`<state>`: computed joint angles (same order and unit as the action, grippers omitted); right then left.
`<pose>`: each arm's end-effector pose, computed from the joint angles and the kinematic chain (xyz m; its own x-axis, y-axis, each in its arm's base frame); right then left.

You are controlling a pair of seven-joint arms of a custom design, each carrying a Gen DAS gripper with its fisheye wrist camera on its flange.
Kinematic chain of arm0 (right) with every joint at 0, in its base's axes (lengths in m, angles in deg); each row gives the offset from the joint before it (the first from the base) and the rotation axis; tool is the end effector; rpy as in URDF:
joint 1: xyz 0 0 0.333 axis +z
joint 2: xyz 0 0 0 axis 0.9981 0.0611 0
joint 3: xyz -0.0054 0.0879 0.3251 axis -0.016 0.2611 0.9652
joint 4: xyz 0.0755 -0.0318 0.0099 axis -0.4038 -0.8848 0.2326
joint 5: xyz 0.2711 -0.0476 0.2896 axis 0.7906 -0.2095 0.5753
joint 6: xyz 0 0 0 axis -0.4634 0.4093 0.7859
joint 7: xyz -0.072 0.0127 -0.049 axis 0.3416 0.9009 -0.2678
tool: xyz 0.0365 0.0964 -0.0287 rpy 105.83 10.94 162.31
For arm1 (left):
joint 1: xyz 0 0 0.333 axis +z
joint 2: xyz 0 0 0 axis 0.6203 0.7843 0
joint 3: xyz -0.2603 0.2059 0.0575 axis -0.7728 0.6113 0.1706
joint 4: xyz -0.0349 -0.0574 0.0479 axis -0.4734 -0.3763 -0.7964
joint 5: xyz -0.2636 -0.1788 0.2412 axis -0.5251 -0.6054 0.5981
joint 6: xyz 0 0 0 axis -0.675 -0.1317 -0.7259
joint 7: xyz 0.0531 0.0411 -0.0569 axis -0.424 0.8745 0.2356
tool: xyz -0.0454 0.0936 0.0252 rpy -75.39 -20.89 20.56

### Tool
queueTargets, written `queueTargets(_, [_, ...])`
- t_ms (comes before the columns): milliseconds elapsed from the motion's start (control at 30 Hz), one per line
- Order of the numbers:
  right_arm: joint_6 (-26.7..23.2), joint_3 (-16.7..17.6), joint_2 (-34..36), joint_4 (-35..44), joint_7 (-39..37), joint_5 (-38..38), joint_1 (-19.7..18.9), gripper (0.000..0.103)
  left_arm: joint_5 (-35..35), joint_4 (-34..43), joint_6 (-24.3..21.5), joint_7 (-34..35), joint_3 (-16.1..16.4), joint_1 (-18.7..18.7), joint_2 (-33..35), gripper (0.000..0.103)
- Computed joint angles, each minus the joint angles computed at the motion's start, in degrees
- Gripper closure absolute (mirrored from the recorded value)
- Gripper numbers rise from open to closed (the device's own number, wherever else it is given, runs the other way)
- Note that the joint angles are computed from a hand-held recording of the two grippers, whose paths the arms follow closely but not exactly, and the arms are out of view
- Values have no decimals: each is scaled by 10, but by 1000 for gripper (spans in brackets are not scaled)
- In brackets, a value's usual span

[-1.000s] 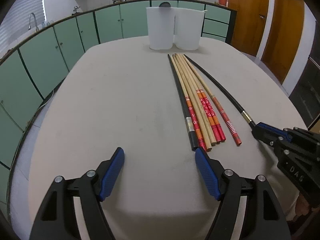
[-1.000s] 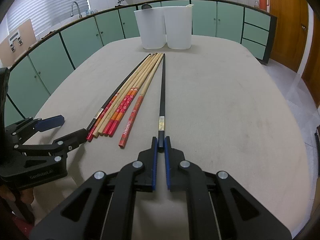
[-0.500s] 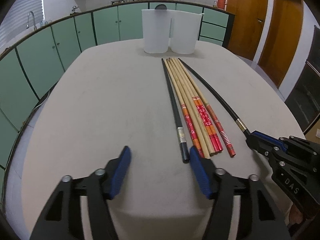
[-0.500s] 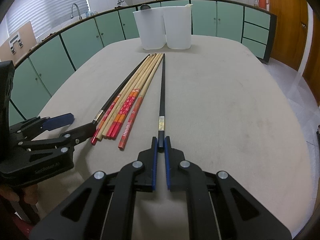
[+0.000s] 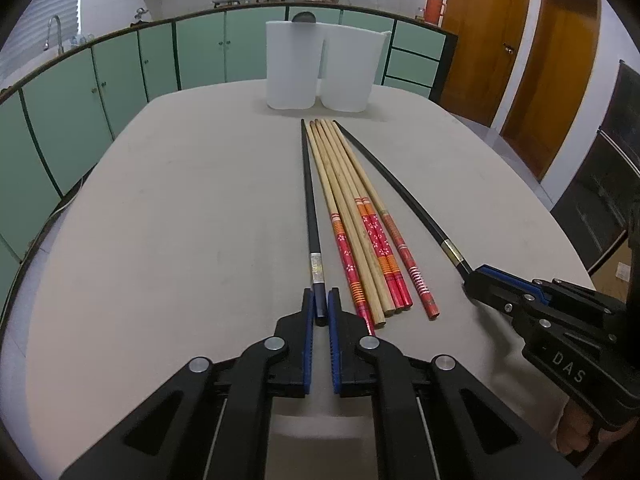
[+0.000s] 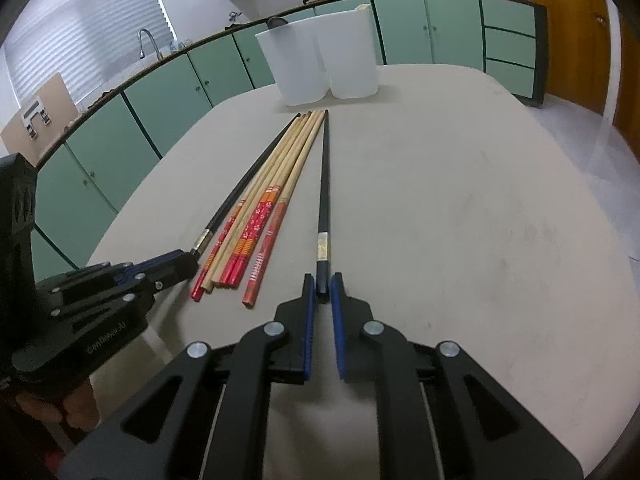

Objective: Organize utensils
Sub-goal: 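Carry both black chopsticks to the white holder and drop them in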

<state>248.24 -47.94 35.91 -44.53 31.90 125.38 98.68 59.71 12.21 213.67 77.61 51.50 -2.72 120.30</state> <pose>0.6352 0.2689 0.4179 0.5234 -0.8208 -0.2289 -0.7159 -0.2779 -0.6406 0.5957 -0.5346 0.4216 0.1474 -0.9847 0.0927 -0.7494 -0.1723 -0.6393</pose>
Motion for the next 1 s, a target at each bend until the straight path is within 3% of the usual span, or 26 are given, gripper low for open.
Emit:
queueTargets(467, [46, -7, 0, -17, 12, -65, 19, 91, 5, 6, -12, 5, 2, -4, 4, 96])
queueTargets(733, [54, -13, -6, -24, 39, -124, 22, 97, 10, 8, -26, 13, 3, -8, 0, 96])
queueTargets(1000, [65, 26, -29, 9, -38, -57, -26, 97, 97, 6, -68, 7, 20, -25, -53, 97])
